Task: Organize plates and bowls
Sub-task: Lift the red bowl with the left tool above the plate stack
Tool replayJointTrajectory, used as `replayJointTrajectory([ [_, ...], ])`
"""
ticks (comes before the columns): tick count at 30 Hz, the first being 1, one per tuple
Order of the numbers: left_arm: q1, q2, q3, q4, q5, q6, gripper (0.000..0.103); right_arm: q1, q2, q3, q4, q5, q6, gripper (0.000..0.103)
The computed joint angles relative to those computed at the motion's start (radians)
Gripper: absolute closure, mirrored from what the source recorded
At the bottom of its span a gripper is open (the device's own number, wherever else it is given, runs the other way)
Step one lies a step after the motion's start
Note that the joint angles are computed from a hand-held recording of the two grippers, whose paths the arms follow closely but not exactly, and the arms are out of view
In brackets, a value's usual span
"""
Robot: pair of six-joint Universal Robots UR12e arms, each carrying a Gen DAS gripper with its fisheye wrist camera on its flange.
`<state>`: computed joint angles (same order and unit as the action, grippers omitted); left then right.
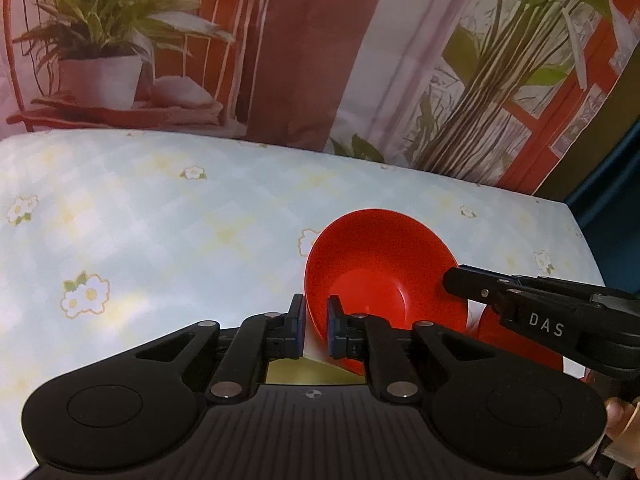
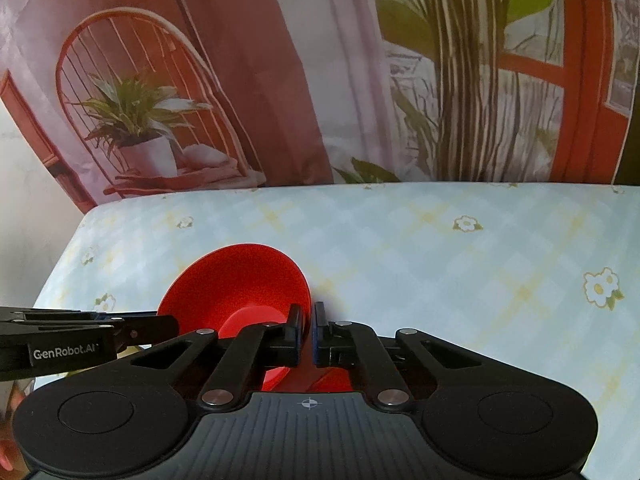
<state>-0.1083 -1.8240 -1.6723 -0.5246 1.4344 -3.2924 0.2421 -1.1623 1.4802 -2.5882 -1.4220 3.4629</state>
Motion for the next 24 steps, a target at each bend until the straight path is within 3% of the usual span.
replayJointTrajectory([
  [12,-0.018,0.042,-0.002,0.042,0.020,-0.011,0.091,-0.002,-0.034,0.015,-0.057,-0.007,0.009,0.099],
  [24,-0.055,0.072,-0.017,0.049,0.010,-0.014,0.091,-0.024,-0.119,0.090,-0.102,-0.009,0.006,0.099],
])
